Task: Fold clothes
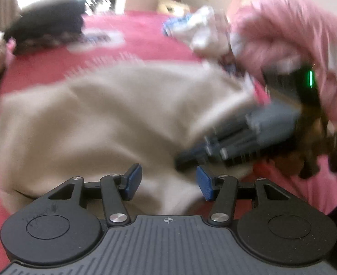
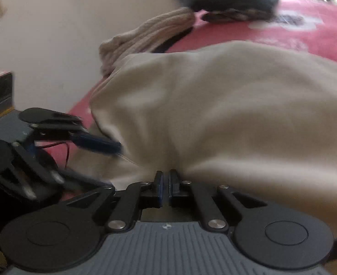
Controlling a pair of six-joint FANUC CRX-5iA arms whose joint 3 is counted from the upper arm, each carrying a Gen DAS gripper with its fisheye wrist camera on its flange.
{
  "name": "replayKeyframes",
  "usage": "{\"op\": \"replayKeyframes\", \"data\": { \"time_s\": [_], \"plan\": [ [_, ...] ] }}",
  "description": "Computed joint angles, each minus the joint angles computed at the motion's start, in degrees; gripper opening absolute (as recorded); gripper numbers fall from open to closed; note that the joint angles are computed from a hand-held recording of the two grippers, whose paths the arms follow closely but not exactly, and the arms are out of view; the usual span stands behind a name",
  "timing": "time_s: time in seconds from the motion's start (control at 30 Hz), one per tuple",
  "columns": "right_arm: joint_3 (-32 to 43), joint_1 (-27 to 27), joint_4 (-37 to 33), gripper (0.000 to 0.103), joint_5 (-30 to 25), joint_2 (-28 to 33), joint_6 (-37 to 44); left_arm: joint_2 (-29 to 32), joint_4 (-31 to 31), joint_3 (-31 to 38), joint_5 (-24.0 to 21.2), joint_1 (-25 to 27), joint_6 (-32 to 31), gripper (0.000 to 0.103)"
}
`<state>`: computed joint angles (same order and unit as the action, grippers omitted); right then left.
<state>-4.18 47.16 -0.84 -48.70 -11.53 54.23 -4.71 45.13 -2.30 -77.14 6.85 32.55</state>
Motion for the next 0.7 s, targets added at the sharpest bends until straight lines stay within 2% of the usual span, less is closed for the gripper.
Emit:
{"op": "replayKeyframes", "data": {
  "time_s": [0.13,0.2,0.23,0.3,0.33,0.37,0.4,0.47,0.57,0.7],
  "plan": [
    [-1.8,1.9,4.2,0.003,0.8,-0.7,-3.4,2.1,1.8,2.6,9.0,1.2,4.7,0.054],
    [-1.6,2.1,4.5,0.002,0.6,-0.6,-4.7,3.6,-1.4,4.1,12.6,1.1,7.3,0.054],
    [-1.8,2.4,5.1,0.002,0.7,-0.7,-5.5,4.7,-5.0,5.7,12.9,0.8,9.6,0.054],
    [-2.5,3.2,6.5,0.002,1.2,-0.9,-7.1,7.1,-18.5,11.0,9.5,-0.8,16.3,0.054],
    [-2.6,3.3,6.8,0.002,1.3,-0.8,-7.6,7.8,-23.3,12.1,8.2,-1.6,17.8,0.054],
    [-2.6,3.4,7.2,0.002,1.4,-0.7,-8.0,7.0,-25.1,10.9,9.0,-1.9,17.6,0.054],
    [-2.7,3.5,7.5,0.002,1.5,-0.6,-8.5,5.8,-24.2,9.1,10.5,-1.7,16.1,0.054],
    [-2.9,3.8,8.3,0.002,1.6,-0.6,-9.2,6.0,-24.0,10.6,9.2,-1.7,17.1,0.054],
    [-3.4,4.2,9.0,0.002,1.8,-0.9,-10.1,5.3,-19.9,10.9,9.6,-0.4,17.3,0.054],
    [-3.6,4.4,9.5,0.002,2.0,-1.0,-11.0,5.4,-12.4,10.5,14.3,0.0,15.3,0.054]
  ]
}}
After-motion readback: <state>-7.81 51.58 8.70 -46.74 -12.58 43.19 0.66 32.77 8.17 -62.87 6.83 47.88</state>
